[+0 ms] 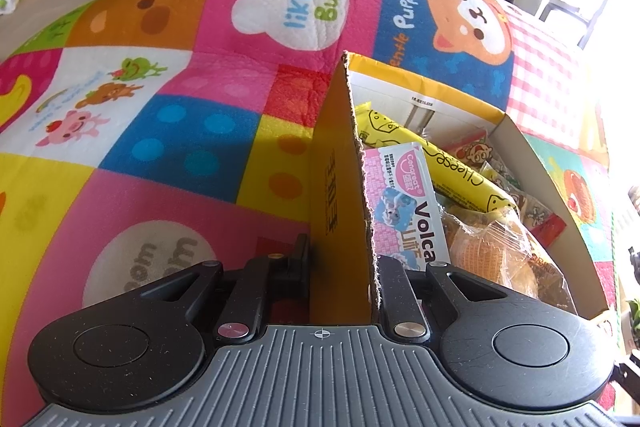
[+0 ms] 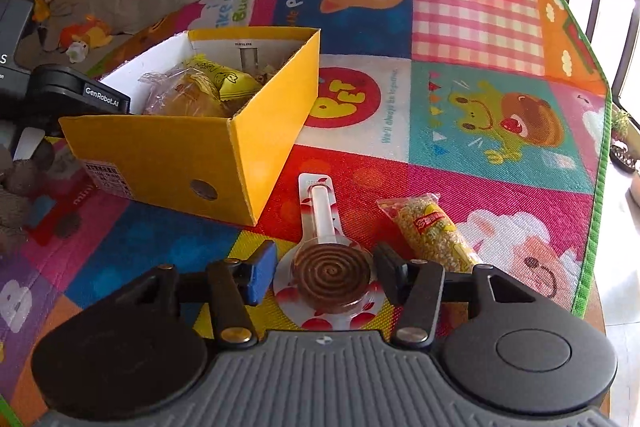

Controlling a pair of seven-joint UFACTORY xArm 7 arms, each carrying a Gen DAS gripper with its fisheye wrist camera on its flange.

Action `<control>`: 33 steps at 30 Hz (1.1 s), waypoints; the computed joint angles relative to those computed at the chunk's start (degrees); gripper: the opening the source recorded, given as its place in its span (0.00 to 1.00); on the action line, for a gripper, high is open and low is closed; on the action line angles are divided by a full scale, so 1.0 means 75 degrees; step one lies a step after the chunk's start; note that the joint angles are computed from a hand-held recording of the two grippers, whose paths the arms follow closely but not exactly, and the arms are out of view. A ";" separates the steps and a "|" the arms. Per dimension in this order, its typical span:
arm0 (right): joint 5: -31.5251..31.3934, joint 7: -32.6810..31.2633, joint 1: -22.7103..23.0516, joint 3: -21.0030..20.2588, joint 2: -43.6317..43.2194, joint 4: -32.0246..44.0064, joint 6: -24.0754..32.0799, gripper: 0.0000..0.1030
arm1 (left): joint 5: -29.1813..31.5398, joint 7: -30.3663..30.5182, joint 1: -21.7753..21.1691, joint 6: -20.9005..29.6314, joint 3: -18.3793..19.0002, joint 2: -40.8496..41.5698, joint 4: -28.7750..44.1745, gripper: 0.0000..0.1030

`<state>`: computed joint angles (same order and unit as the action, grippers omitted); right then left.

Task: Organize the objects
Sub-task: 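Lower the right gripper onto the brown swirl lollipop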

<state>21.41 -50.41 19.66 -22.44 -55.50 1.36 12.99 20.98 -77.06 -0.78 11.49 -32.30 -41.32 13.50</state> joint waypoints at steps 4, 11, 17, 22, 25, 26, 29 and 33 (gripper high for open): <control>-0.0225 0.0083 -0.0998 0.0359 -0.1106 -0.0328 0.1171 0.51 | 0.0012 -0.0023 -0.0003 0.0009 -0.0018 -0.0019 -0.0005 0.16; -0.0345 0.0075 -0.2698 0.0476 -0.2919 -0.0365 0.3696 0.51 | 0.0067 0.0126 -0.0071 0.0109 0.0064 -0.0013 0.0032 0.16; -0.0158 -0.0023 -0.3305 0.0307 -0.4004 -0.0019 0.5102 0.51 | 0.0072 0.0105 -0.0066 0.0144 0.0061 0.0013 0.0068 0.16; 0.0178 0.0077 -0.3359 0.0099 -0.4197 0.0553 0.5568 0.51 | 0.0078 -0.0030 0.0003 0.0112 -0.0016 0.0010 0.0063 0.16; 0.0396 0.0220 -0.3192 0.0172 -0.4215 0.0864 0.5400 0.51 | 0.0106 -0.0089 0.0035 0.0122 -0.0055 0.0018 0.0081 0.15; 0.0492 0.0267 -0.3052 0.0204 -0.4182 0.0977 0.5271 0.51 | 0.0114 -0.0101 0.0030 0.0122 -0.0057 0.0008 0.0075 0.15; 0.0847 0.0431 -0.2455 0.0356 -0.4027 0.1289 0.4684 0.51 | 0.0132 -0.0120 0.0025 0.0114 -0.0049 -0.0009 0.0060 0.15; 0.1343 0.0651 -0.1315 0.0690 -0.3548 0.1634 0.3492 0.51 | 0.0130 -0.0204 0.0048 0.0104 -0.0078 -0.0030 0.0051 0.15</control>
